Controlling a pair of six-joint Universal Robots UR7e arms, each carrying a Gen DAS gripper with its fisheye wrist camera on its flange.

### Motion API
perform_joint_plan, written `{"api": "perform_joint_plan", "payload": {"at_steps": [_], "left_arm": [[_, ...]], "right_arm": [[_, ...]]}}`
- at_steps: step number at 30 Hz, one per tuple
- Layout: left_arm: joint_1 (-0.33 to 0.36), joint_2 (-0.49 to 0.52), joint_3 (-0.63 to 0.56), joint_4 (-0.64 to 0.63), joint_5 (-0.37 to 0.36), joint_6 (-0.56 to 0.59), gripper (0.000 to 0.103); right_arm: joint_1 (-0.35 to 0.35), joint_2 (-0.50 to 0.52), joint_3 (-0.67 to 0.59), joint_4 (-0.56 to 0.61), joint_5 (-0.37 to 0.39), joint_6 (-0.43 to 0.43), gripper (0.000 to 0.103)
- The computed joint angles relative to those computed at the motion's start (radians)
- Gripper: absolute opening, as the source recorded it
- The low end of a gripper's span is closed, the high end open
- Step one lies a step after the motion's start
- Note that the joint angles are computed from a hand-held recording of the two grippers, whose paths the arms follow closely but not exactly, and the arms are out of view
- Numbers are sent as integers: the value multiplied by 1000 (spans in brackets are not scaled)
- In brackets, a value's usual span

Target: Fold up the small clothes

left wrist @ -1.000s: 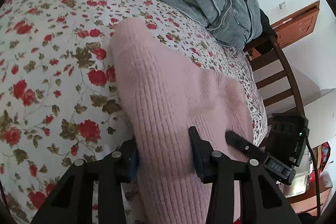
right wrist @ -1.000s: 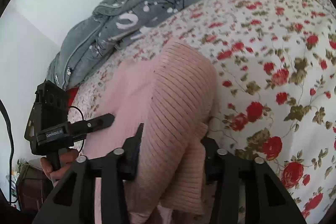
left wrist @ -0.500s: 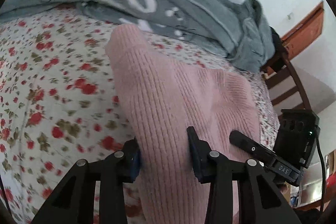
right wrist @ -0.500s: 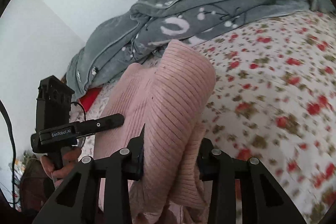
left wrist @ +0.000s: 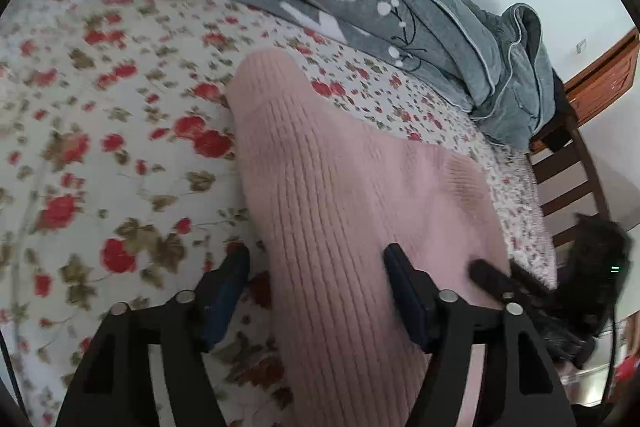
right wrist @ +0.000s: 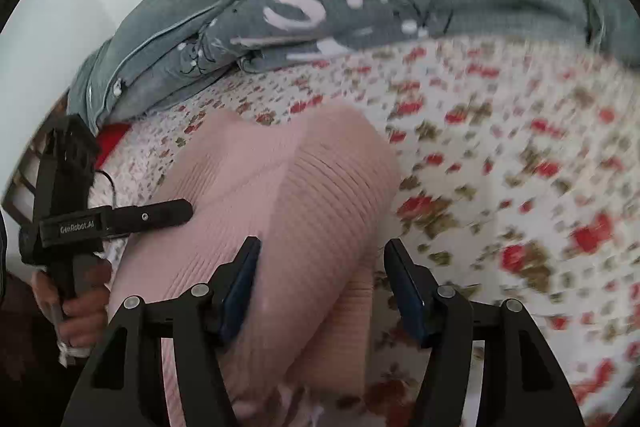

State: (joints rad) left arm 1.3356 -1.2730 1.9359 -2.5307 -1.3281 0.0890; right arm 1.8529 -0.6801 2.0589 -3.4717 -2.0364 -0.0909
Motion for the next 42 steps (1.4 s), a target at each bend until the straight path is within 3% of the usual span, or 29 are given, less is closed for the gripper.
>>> {"api": "perform_joint_plan", "payload": {"at_steps": [3, 6, 13, 16, 19, 25, 29, 32, 33, 35, 36, 37, 38, 40, 42], "left_arm": [[-31, -52, 44, -19, 47, 2, 70], [-79, -121, 111, -55, 89, -2, 70], [-207, -244, 325, -227, 189, 110, 70], [-221, -246, 384, -255, 237, 118, 70], [-199, -244, 404, -243, 220, 82, 71], [-166, -277, 387, -181, 155, 37, 72], [-168, -315, 381, -220, 127, 56, 71], [-172, -288, 341, -256, 122, 58, 69], [-175, -273, 330, -262, 130, 52, 69], [-175, -231, 308, -296, 136, 58, 60], [-175, -207, 297, -306, 147, 64, 48], [-171, -183, 282, -302, 152, 70, 32], [-162, -165, 269, -292, 145, 76, 25], [-156, -129, 268, -333, 167, 105, 24], [-157, -117, 278, -362, 175, 150, 25]], "right_arm": [[55, -4, 21, -57, -101, -35, 61], [119, 14, 50, -190, -195, -98, 61], [170, 48, 142, -404, -111, -174, 61], [169, 109, 152, -485, -137, -266, 61], [174, 171, 117, -456, -282, -273, 61], [176, 113, 164, -410, -240, -221, 58], [204, 66, 169, -477, -204, -270, 59], [204, 51, 132, -501, -154, -307, 58], [195, 51, 112, -490, -129, -317, 56], [174, 64, 74, -464, -97, -325, 20], [150, 61, 60, -404, -64, -293, 12], [126, 53, 54, -345, -28, -257, 9], [110, 52, 54, -327, -6, -243, 9], [84, 78, 39, -317, 5, -243, 9], [75, 115, 9, -290, -50, -248, 9]]}}
